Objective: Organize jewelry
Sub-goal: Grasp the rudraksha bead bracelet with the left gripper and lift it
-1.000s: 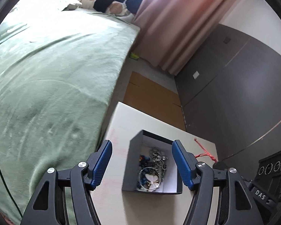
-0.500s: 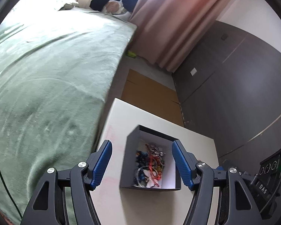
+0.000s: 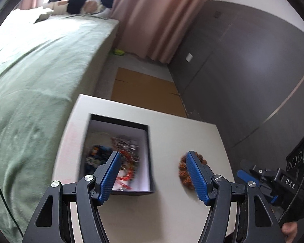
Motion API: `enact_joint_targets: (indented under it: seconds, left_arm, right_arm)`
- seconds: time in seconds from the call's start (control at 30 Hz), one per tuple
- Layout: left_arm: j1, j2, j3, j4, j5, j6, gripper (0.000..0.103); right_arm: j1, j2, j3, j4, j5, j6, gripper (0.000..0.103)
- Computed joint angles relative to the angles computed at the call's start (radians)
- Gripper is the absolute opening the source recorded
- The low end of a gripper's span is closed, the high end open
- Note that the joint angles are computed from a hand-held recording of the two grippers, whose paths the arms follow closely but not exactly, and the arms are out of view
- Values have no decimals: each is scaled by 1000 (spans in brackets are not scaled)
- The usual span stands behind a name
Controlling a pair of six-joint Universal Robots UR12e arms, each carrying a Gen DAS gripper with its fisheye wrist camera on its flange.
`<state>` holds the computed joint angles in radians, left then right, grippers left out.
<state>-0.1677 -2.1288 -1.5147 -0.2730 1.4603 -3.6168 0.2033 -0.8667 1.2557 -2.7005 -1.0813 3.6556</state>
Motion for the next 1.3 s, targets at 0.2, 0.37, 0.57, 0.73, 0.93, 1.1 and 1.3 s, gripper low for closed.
enact_joint_targets:
  seconds: [0.2,0.37,0.57,0.73,0.93,1.1,1.3]
  left_arm:
    - [-41,-34,55,-46,4,81,67]
    - [-67,-68,105,-81,-18,143,57]
    - [-87,-104,157,-131,-45,189,53]
    - [-106,-136,199,-184,-31,224,50]
    - [-130,-172,245,-239,3,271,49]
    - [-140,-195,266,-263,47,295,49]
    - [-154,-210,283,-284,110,365,43]
  right_arm:
    - [-25,-21,28,31,-24,8,57]
    - [-49,-40,58,26,-23,46,57]
    - [-66,-55,72,81,-36,70,57]
    - [-84,-72,97,99,-25,100,57]
    - [-99,-80,114,90,-7,126,57]
    - [-108,-82,124,78,5,146,57]
    - [-112,-80,125,85,15,153,58]
